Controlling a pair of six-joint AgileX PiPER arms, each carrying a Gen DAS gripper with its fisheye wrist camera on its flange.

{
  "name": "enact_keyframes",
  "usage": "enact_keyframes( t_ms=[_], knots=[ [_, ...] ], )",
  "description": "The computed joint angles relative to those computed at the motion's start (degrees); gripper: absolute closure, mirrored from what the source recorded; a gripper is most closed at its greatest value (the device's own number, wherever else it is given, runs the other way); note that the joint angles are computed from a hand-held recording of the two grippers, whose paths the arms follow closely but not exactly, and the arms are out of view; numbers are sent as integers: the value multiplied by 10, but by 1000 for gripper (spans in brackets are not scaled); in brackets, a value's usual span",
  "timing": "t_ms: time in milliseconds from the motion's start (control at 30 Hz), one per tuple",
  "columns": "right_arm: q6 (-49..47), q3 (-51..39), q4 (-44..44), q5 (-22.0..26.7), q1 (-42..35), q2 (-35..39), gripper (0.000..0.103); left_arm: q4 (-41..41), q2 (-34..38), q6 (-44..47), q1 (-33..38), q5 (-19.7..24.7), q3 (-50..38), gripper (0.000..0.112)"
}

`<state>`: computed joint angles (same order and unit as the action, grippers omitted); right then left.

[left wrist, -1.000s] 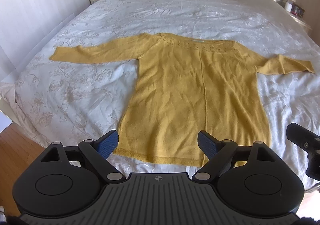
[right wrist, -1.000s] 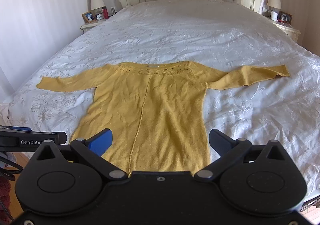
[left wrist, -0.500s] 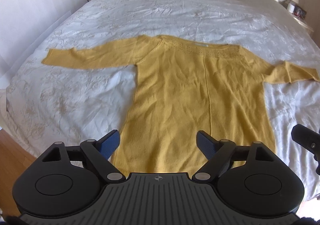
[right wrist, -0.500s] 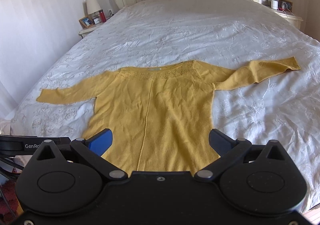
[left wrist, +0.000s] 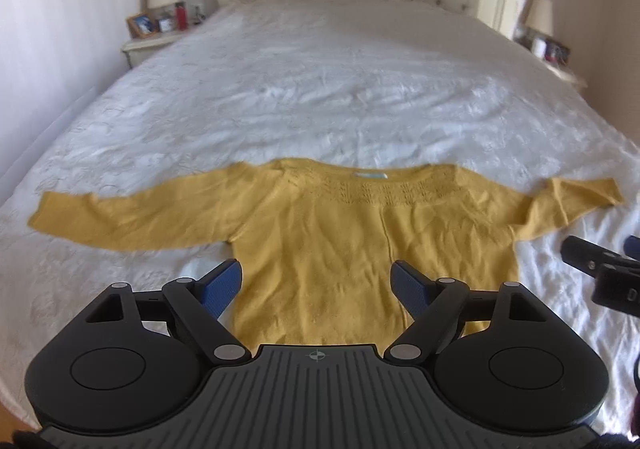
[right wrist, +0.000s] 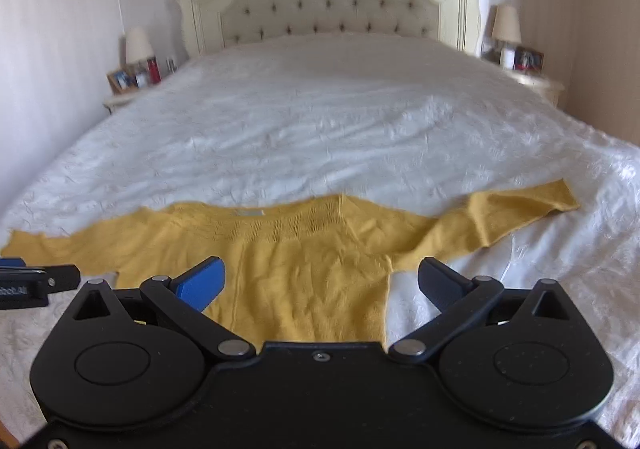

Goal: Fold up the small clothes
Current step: 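Grasp the cuff of the sleeve nearest the right gripper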

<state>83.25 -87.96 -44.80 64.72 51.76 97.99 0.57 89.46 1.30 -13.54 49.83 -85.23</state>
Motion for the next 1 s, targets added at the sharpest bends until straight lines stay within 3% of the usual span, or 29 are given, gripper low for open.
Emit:
enact_keyframes(
  t_ms=[67, 100, 167, 367, 633, 733, 767, 833, 867, 1000],
  knots=[
    [8, 27, 29, -41, -30, 0, 7, -29, 31, 48, 12, 17, -20, 31],
    [3, 32, 50, -52, -47, 5, 19, -34, 50, 62, 15, 30, -35, 32],
    [-5, 46, 95, -73, -81, 15, 32, -52, 80, 95, 25, 58, -60, 39],
    [-26, 64, 163, -97, -159, 56, 40, -74, 144, 116, 51, 120, -122, 51],
    [-144, 49, 248, -150, -236, 119, 42, -37, 190, 22, 51, 159, -172, 54],
    [-204, 43, 297, -182, -255, 134, 49, -17, 196, -28, 41, 169, -177, 55],
    [-228, 43, 318, -194, -261, 137, 53, -8, 195, -49, 36, 172, -177, 55],
    [-289, 49, 359, -217, -272, 136, 73, 7, 196, -91, 23, 180, -178, 56],
    [-306, 49, 362, -213, -275, 134, 97, 10, 196, -107, 17, 182, -178, 56],
    [-287, 99, 358, -209, -298, 102, 100, 37, 196, -165, -23, 181, -171, 56]
  ],
)
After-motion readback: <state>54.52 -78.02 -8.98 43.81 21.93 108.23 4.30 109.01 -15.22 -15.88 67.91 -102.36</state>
